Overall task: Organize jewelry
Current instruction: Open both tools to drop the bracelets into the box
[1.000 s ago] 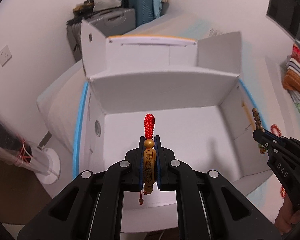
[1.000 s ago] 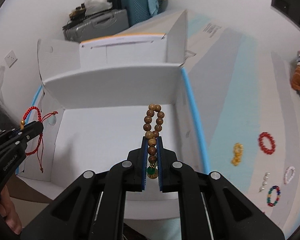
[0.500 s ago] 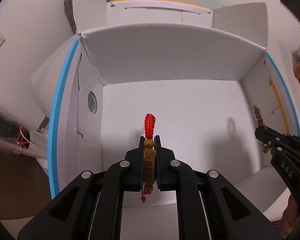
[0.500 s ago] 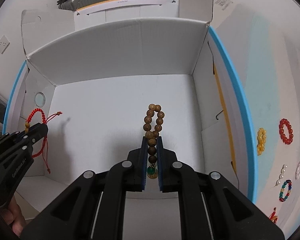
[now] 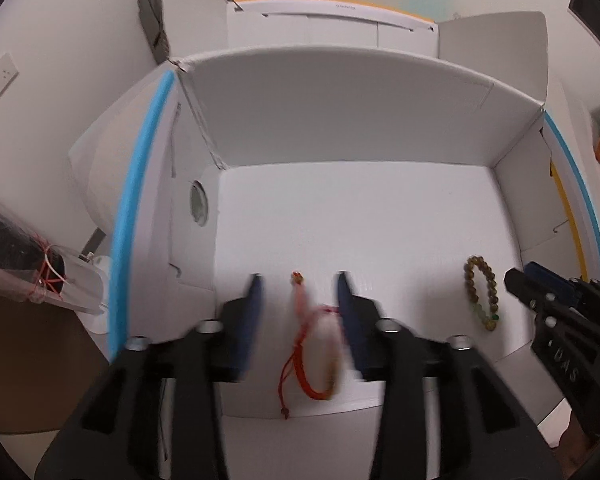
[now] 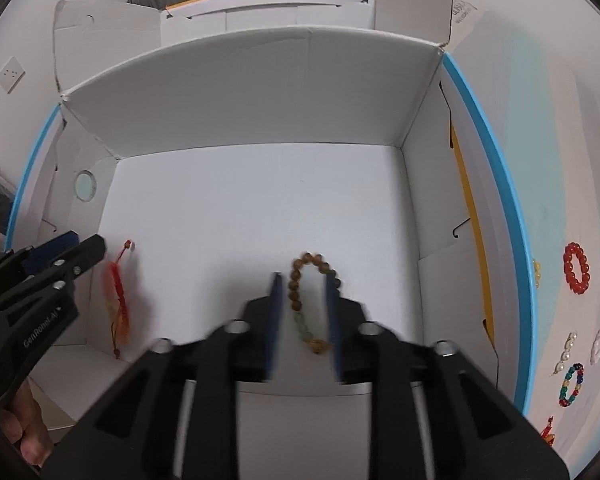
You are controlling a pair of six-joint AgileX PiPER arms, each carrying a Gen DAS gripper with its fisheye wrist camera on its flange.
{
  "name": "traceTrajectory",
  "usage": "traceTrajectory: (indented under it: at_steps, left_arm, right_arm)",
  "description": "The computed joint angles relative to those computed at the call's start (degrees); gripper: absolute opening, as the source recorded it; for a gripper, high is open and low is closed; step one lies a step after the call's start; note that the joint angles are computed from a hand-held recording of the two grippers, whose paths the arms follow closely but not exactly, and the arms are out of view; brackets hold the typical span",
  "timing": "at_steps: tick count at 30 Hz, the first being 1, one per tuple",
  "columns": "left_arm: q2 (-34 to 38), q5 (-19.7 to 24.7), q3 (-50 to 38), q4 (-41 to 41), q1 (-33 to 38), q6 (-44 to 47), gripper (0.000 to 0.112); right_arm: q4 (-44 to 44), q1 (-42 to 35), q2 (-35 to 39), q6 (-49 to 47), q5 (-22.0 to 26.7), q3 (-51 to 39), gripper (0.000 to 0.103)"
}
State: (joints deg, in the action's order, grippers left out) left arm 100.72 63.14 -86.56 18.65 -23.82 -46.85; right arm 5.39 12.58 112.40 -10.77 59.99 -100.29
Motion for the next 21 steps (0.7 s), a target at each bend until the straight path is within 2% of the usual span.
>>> traceTrajectory:
  at_steps: [1, 3, 5, 7, 13, 21]
  left_arm:
    - [-0.2, 0.0, -0.1, -0.1, -0.1, 0.4, 0.047]
    - [-0.9, 0.1, -0.2, -0.4, -0.6, 0.7, 0.054]
    - [-1.4, 1.0, -0.4, 2.2, -1.9, -1.3, 0.076]
    - [-2.3, 1.3, -0.1, 5.1, -3.1, -3.4, 0.078]
    - [-4.2, 1.8, -0.4, 6.4, -4.0, -4.8, 0.088]
    - [-6.6, 2.0, 0.0, 9.8, -6.3, -7.8, 0.096]
  right_arm:
    - [0.1, 0.4, -0.3, 0.4, -0.6, 0.2, 0.045]
    - [0.6, 0.3, -1.6, 0.2, -1.2, 1.0, 0.057]
    - [1.9, -0.3, -2.9, -0.4, -1.5, 1.5, 0.064]
    - [2.4, -0.6, -4.6, -0.9, -2.1, 2.1, 0.072]
    - [3.4, -2.3, -7.1, -2.0, -1.8, 1.0, 0.085]
    - [5.6, -5.2, -10.7, -4.1, -4.0, 4.3, 0.094]
